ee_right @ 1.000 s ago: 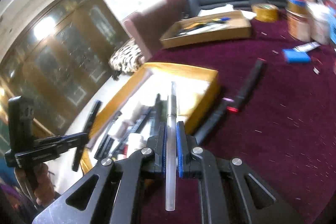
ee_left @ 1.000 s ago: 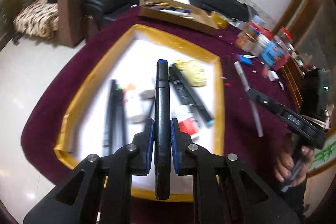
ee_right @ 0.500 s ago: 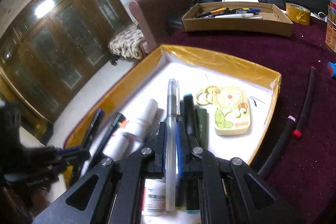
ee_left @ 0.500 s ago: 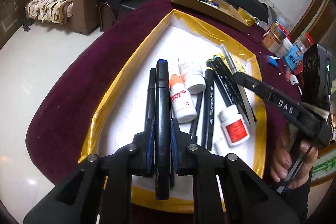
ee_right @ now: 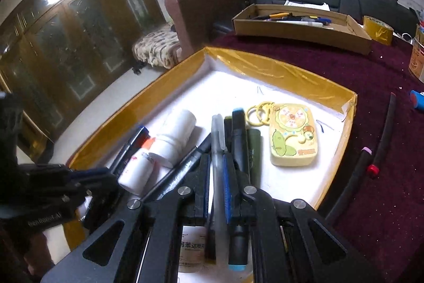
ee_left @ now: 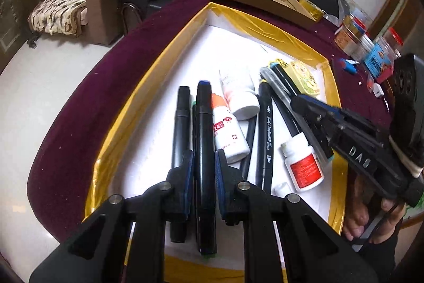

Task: Organize rigid objects
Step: 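Carry the white pen and blue-capped marker into the tray and release, then move both tools back over the table toward the last markers, then grasp a red-capped marker with right tool while left tool grasps a pink-capped marker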

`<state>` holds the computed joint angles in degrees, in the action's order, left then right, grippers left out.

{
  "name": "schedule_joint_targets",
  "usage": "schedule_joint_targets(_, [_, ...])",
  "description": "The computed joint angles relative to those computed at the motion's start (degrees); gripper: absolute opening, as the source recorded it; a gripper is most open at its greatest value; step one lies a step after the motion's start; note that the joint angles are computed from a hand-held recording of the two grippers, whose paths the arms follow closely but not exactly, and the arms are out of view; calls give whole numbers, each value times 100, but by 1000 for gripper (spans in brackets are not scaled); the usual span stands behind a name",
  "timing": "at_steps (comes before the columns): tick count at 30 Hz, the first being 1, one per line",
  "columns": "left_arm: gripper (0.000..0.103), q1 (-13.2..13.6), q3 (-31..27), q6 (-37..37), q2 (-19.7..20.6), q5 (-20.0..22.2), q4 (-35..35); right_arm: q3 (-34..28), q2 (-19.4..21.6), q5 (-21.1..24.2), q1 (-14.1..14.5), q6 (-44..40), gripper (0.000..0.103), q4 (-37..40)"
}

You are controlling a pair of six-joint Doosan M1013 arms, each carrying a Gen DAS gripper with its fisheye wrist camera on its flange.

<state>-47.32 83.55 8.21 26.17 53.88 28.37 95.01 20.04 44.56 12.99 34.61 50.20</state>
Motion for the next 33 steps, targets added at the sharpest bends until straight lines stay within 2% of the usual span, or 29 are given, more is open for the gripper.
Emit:
schedule_joint_targets(3, [13, -27, -36, -16, 12, 94, 14, -12, 14, 112, -89, -136, 10, 284])
schedule_joint_targets(6, [14, -67, -32, -69, -13, 103, 109, -75, 29, 197, -161, -79, 19, 371])
schedule_joint_targets(8, [17, -118, -37, -233, -35, 143, 244, -101, 28, 259, -276, -163, 28, 599])
schedule_joint_targets(9, [20, -149, -38, -296, -50, 138, 319, -99, 13, 235, -360, -173, 31, 725])
schedule_joint_targets(11, [32, -213, -46, -361, -69, 72, 509, -109, -2, 69, -528, -16, 35, 930])
schedule_joint_targets(15, [36, -331, -130, -302, -40, 17, 730, -162, 60, -340, -841, 700, 35, 973])
schedule_joint_targets(17, [36, -356, -184, -160, -19, -82, 750, -267, 131, -785, -863, 1812, 35, 28])
schedule_joint_targets(18, [36, -372, -201, -139, -9, -129, 782, -331, 173, -826, -878, 2288, 35, -402])
schedule_joint_targets(20, [36, -406, -268, -21, 37, -170, 800, -505, 320, -697, -921, 3087, 35, -980])
schedule_joint_targets(22, [36, -418, -331, 107, 76, -223, 745, -731, 472, -351, -949, 3665, 34, -1264])
schedule_joint_targets(24, [36, -440, -404, 263, 114, -255, 698, -977, 618, -55, -907, 3817, 33, -1449])
schedule_joint_targets(27, [36, -479, -492, 306, 149, -226, 739, -1311, 792, -69, -609, 4205, 33, -2505])
schedule_joint_targets(28, [36, -488, -534, 362, 165, -210, 715, -1365, 839, -49, -573, 4296, 32, -2623])
schedule_joint_targets(29, [36, -502, -571, 399, 179, -188, 714, -1396, 878, -7, -545, 4335, 25, -2677])
schedule_joint_targets(31, [36, -524, -654, 515, 215, -125, 688, -1318, 845, -226, -450, 4423, 19, -3095])
schedule_joint_targets(33, [36, -535, -720, 660, 250, -164, 611, -1205, 768, -325, -425, 4308, 17, -3274])
